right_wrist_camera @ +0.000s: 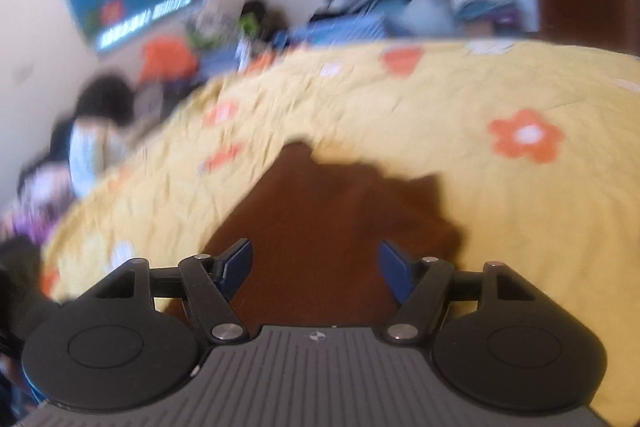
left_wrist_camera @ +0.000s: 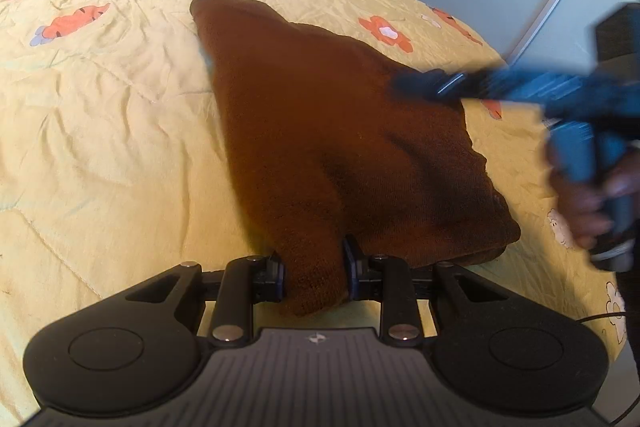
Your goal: Fold small clothes
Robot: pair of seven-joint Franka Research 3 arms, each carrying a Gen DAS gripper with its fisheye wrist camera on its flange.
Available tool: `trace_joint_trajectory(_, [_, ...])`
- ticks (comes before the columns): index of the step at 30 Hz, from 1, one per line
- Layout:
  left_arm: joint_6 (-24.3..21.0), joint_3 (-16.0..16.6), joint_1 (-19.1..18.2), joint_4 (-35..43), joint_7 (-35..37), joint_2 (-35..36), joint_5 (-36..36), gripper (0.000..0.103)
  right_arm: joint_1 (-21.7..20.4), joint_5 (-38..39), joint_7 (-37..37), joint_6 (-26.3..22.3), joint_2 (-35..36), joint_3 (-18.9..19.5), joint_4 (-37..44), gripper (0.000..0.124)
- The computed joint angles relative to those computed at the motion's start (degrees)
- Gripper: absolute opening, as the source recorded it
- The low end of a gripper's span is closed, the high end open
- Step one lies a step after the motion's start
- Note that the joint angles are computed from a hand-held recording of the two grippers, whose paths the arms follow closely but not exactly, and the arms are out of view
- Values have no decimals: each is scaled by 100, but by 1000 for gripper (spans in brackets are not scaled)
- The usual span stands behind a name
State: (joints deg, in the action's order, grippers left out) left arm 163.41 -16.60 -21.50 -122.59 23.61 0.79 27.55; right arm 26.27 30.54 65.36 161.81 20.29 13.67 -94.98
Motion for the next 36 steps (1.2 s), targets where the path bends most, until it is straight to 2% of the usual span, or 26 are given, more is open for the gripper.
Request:
trace_joint_trajectory(1, [26, 2, -1, -24, -46, -13, 42, 26, 164, -550, 318, -98, 223, -191, 157, 71])
trace_joint_trajectory(2, [53, 6, 2, -41, -108, -21, 109, 26, 182, -697, 234, 123, 360, -183, 163, 70])
trace_joint_trajectory(3, [79, 9, 6, -58, -146, -29, 145, 26, 42, -443, -209, 443, 425, 26, 89, 71])
trace_joint_trajectory(4, [79, 6, 7, -67, -165, -41, 142, 26, -71, -248, -269, 444, 451, 143, 124, 71])
trace_joint_trajectory(6, [-14, -5, 6, -88, -188, -120, 131, 27, 96, -373, 245, 168, 357, -115, 201, 64])
trace_joint_trajectory(8, [158, 4, 69, -258, -534, -332, 390, 27, 207, -591, 565, 161, 150, -296, 41, 61])
trace_joint_trajectory(10, [505, 40, 201, -437, -750, -519, 479, 32, 11, -282, 444, 465, -74, -90, -226, 67])
trace_joint_trajectory(12, [674, 81, 349, -427, -777, -534, 390, 46, -228, 147, 195, 835, -164, 120, -347, 86])
trace_joint_trajectory(13, [663, 33, 522, -306, -1119, -476, 794, 49, -228, 165, 306, 855, -106, 49, -252, 89])
trace_joint_trajectory(14, [597, 10, 653, -124, -1423, -368, 1228, 55, -137, 12, 591, 758, 34, -147, -43, 89])
trace_joint_trajectory(15, [523, 50, 689, 96, -1430, -203, 1334, 56, -9, -232, 958, 599, 235, -388, 244, 87])
trace_joint_trajectory(16, [484, 119, 691, 305, -1209, -6, 1099, 56, 76, -451, 1296, 352, 452, -565, 583, 86])
trace_joint_trajectory(19, [280, 288, 667, 1031, -614, 671, 451, 56, -66, -630, 1649, -646, 1241, -499, 1839, 83])
trace_joint_trajectory(22, [-298, 497, 487, 1874, -291, 1336, 467, 56, 200, -1117, 2023, -1238, 1935, -776, 2892, 81])
trace_joint_trajectory(23, [-549, 551, 415, 2159, -122, 1540, 498, 55, 171, -1360, 2116, -1416, 2184, -675, 3232, 81])
trace_joint_trajectory(24, [-792, 637, 302, 2404, 7, 1710, 647, 43, 215, -1430, 2051, -1448, 2308, -685, 3373, 77])
trace_joint_trajectory(25, [-872, 788, 133, 2578, 42, 1837, 1023, 28, 227, -1452, 1802, -1278, 2314, -640, 3313, 72])
trace_joint_trajectory(26, [-967, 969, -94, 2723, 28, 1913, 1567, 18, 81, -1318, 1481, -1288, 2279, -396, 3242, 44])
trace_joint_trajectory(27, [-1277, 1193, -434, 2898, -120, 1967, 2324, 15, 23, -1083, 1261, -1155, 2180, -289, 3075, 27])
trace_joint_trajectory(28, [-1605, 1357, -753, 3045, -250, 2027, 3162, 15, 123, -1250, 1249, -707, 1999, -381, 2736, 27])
trace_joint_trajectory(30, [-2057, 1537, -1232, 3109, -297, 2127, 4624, 15, 638, -1941, 1331, 265, 1724, -1007, 2075, 17])
trace_joint_trajectory(31, [-2359, 1411, -1248, 3187, 39, 2265, 4802, 15, 766, -2135, 1401, 525, 1709, -1166, 1919, 18])
trace_joint_trajectory(32, [-2682, 1247, -1194, 3291, 370, 2410, 4652, 15, 745, -2134, 1425, 664, 1712, -1124, 1822, 20])
trace_joint_trajectory(33, [-2827, 1283, -1267, 3255, 298, 2406, 4750, 15, 677, -2077, 1461, 805, 1704, -1021, 1737, 34])
trace_joint_trajectory(35, [-2781, 1136, -1112, 3076, 117, 2186, 4545, 21, 824, -2179, 1949, 708, 1615, -1260, 1678, 65])
trace_joint_trajectory(36, [-2867, 1082, -1076, 2977, -38, 2039, 4451, 26, 779, -2131, 2029, 687, 1541, -1228, 1629, 72])
